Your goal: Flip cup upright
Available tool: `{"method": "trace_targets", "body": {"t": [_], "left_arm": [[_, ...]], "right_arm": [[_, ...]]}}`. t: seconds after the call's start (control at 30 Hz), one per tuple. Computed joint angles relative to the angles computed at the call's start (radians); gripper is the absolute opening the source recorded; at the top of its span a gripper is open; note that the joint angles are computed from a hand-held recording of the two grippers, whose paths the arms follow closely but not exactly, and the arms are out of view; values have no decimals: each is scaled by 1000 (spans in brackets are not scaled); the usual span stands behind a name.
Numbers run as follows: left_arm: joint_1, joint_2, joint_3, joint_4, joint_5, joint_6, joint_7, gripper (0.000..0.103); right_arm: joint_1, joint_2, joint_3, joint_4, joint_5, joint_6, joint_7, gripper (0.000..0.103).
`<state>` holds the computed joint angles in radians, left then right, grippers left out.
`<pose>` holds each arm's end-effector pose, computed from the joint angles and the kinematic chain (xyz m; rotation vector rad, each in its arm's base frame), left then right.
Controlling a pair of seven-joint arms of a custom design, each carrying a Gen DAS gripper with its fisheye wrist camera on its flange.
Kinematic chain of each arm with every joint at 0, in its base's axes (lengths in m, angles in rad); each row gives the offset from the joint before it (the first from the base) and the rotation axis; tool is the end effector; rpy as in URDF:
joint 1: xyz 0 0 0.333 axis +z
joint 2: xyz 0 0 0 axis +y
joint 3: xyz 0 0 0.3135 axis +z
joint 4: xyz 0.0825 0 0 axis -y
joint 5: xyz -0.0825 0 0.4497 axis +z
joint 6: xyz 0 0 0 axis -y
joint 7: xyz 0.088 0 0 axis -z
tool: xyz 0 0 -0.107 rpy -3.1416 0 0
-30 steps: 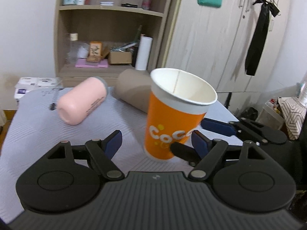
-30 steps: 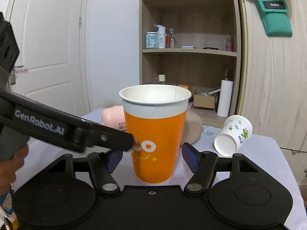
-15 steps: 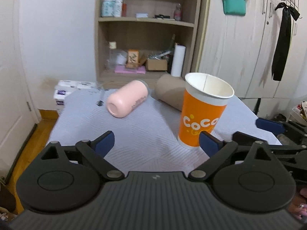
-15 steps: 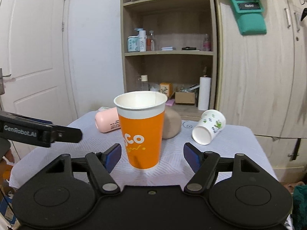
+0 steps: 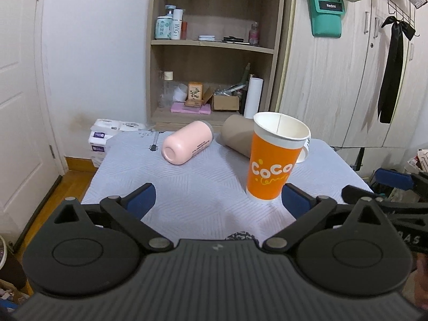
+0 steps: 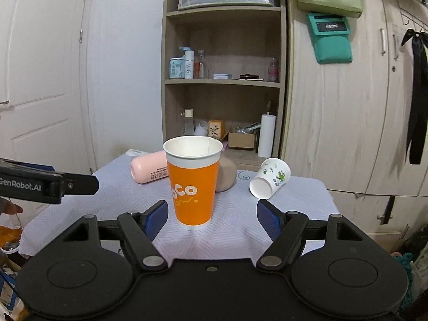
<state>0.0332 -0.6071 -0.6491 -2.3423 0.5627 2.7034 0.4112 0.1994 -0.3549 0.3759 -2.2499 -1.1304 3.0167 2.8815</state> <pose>0.3893 -0.3517 0.5785 -1.6181 1.5360 -1.0034 0.4149 0.3703 0.5602 -1.6836 1.1399 -0.7742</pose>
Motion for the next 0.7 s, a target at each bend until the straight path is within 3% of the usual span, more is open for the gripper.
{"method": "trace_targets", "body": {"t": [0.1, 0.17, 0.2, 0.27, 0.7], "left_arm": [[-20, -15, 8, -11, -8, -8, 11, 102], [-21, -24, 5, -17, -7, -4, 11, 103], [-18, -31, -1, -19, -6, -6, 7, 103], [-12, -38, -11, -19, -4, -14, 2, 103], [-21, -33, -16, -4, -5, -78, 10, 103]], "right_arm": [[8, -27, 0, -18, 18, -21, -2, 79], [5, -43, 5, -27, 24, -31, 8, 98], [-5, -49, 13, -29, 18, -30, 26, 102], [-41, -67, 45, -30, -26, -32, 100, 103], [37, -86, 13, -44, 66, -143, 14, 103]]}}
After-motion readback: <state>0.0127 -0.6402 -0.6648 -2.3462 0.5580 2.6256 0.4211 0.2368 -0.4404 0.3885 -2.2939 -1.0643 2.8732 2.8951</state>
